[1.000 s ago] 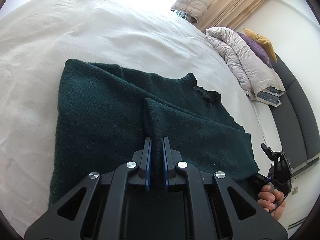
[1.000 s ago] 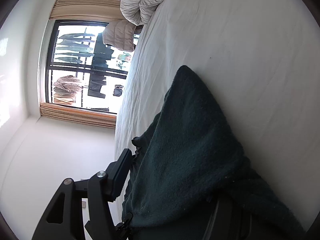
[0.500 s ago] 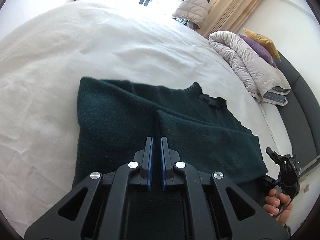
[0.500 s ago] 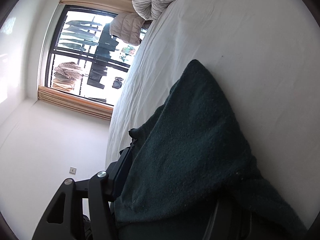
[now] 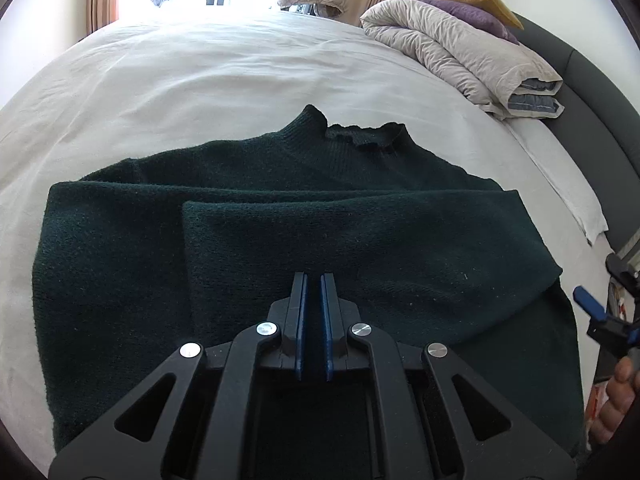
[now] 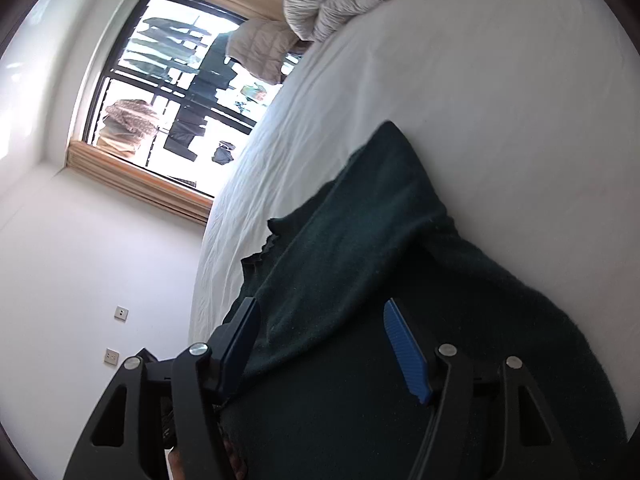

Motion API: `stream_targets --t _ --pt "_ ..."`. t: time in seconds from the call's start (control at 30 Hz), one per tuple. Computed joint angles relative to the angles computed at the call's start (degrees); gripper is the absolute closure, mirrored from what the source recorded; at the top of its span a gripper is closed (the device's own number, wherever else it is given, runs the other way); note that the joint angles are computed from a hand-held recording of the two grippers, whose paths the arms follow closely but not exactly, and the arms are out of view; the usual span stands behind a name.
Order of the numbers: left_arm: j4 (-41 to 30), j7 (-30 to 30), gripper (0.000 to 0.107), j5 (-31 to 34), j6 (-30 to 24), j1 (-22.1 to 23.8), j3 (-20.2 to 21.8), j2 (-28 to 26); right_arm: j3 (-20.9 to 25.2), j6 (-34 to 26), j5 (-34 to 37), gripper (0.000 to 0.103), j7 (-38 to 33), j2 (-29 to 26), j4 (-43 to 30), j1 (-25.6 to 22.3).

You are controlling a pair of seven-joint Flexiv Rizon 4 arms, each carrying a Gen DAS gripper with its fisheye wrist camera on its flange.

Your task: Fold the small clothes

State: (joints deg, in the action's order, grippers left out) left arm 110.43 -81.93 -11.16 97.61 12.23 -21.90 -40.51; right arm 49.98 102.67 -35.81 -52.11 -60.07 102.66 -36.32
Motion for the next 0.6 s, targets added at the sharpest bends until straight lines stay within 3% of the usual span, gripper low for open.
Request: stream_targets --t 0.07,0.2,0.3,0.37,0.5,0.57,0.6 --pt "-0.62 -0.51 0.101 -0.58 -0.51 -0.05 0.34 -0.37 1.43 -3.35 -2.19 0.037 -2.05 -1.56 -3.19 0.33" --pt "-2.52 0.2 0.101 -0.83 -1.24 -1.63 2.65 -1.23 5.81 -15.47 -1.72 0.042 -5.63 -8.1 -13.75 2.67" --pt "-2.04 1.21 0.101 -0.19 0.4 2.06 -1.65 -2.81 7.2 -24.9 1.54 0.043 -9.97 -12.22 -22.5 5.88" --pt "-1.37 1.44 0.101 0.79 1.56 4.83 -4.64 -3.75 3.65 -24.66 -0.44 0.077 -7.33 -12.25 -24.93 7.9" --pt "-0.79 0.88 0.101 2.89 3.19 7.42 -7.26 -4.95 5.38 -25.72 4.31 0.103 -11.13 -15.04 -29.09 7.44" --pt "-0.61 0.27 0.101 3.77 3.45 8.23 -8.05 -5.21 6.6 -25.67 7.29 0.103 -14.16 -15.84 -30.0 6.61" --pt "-0.43 -0.15 0.101 3.94 3.21 8.12 -7.83 -4.84 4.46 -23.98 7.05 0.103 -11.69 -14.44 -28.85 6.65"
